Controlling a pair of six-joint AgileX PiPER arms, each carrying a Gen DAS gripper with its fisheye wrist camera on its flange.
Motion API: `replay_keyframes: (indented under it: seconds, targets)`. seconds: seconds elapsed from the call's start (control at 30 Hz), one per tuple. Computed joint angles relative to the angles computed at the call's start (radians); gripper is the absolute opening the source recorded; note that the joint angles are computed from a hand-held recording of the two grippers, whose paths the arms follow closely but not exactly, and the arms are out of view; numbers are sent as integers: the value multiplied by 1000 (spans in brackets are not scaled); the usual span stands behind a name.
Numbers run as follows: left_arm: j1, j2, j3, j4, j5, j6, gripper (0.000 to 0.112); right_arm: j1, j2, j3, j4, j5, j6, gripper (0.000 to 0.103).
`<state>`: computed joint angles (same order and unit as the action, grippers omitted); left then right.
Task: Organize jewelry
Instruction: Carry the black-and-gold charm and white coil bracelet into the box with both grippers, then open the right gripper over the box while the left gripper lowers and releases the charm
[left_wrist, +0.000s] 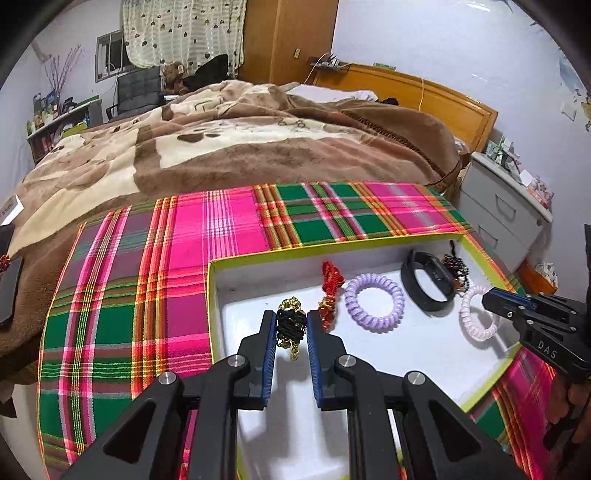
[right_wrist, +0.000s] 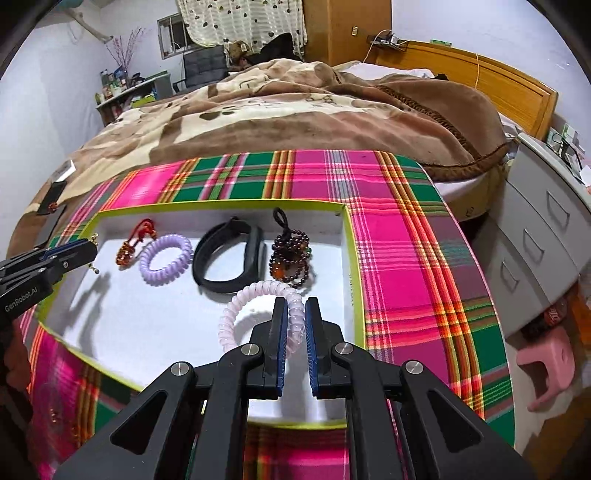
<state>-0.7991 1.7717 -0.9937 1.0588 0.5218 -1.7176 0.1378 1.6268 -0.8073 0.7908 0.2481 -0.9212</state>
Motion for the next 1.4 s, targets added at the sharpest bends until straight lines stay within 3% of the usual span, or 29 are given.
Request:
replay_keyframes:
  seconds: [0.63, 0.9, 1.1, 1.27, 1.4]
  targets:
    - [46, 34, -14, -51, -53, 52, 17, 8, 59, -46, -105, -12, 89, 11]
    - [16, 0, 10, -32, -32, 24, 17, -7, 18, -13, 3, 8, -18, 31]
    - [-47, -66, 71, 25, 22, -70, 17, -32, -69, 55, 115, 36, -142, 31]
    - [-163, -159, 154, 82, 114, -206, 17, -80, -204, 165, 289, 72, -320, 31]
    - [-295, -220, 212, 102, 212, -316, 17, -147, -321, 256, 381, 157, -442, 31]
